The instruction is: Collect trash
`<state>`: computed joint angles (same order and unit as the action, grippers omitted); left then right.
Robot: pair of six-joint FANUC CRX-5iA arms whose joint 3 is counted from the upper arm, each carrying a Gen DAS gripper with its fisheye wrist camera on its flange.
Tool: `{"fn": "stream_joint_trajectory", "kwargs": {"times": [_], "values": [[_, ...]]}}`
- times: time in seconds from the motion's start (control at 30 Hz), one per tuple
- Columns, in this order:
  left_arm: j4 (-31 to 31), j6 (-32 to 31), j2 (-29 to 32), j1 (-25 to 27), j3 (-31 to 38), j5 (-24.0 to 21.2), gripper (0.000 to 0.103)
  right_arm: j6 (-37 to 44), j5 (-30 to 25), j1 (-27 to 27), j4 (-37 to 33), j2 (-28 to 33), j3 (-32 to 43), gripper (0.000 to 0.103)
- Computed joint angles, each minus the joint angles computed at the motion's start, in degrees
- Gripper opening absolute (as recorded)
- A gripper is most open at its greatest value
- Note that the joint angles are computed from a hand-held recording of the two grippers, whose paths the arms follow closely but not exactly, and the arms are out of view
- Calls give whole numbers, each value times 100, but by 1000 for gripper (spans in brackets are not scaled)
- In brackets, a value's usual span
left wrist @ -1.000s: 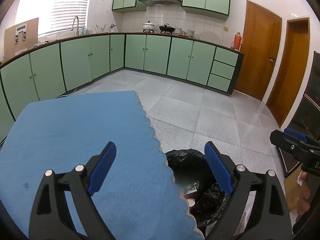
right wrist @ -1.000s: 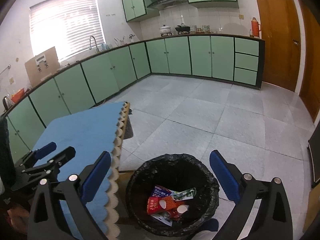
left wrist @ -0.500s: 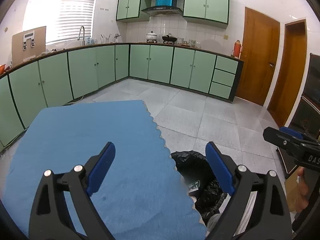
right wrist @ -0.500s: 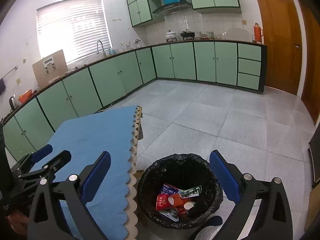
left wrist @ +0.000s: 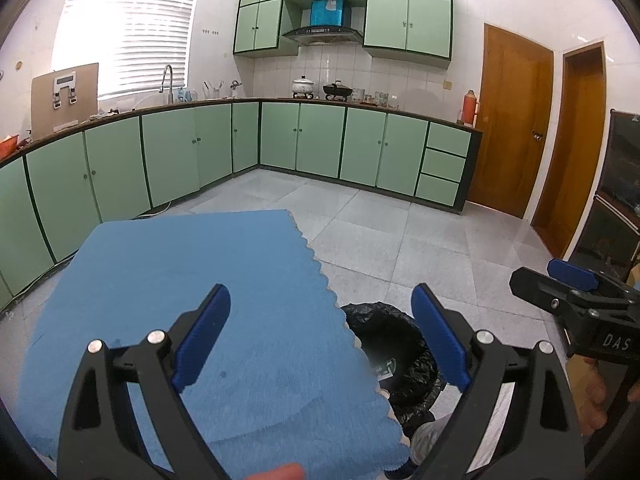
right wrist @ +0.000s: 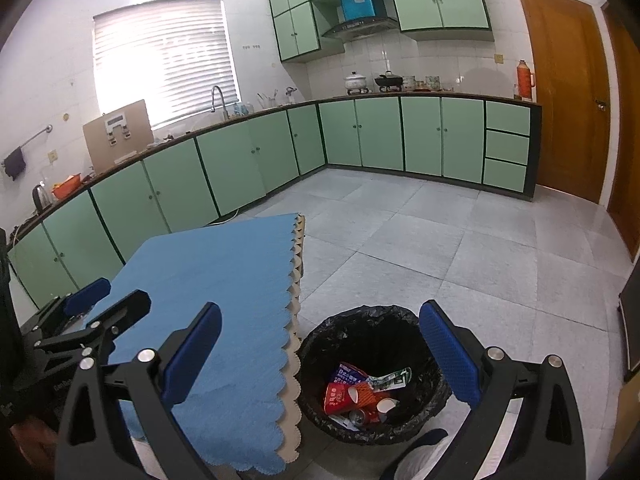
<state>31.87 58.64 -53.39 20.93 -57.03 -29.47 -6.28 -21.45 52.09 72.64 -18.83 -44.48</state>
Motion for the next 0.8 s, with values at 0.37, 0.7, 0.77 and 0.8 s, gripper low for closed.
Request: {"fn": "stream_joint_trajectory", "kwargs": {"times": [0.37, 0.7, 0.77, 0.8], "values": [[150, -245, -498, 252, -131, -324, 89, -405, -123, 116, 470, -200, -202, 97], [87, -213, -790, 383, -184, -464, 89, -451, -131, 166, 582, -239, -236, 97], [3, -104, -820, 367, -148, -515, 89, -482, -93, 134, 626, -230, -242, 97], [-4, -80, -820, 361, -147, -514, 89, -484, -95, 136, 626, -229, -243, 97]]}}
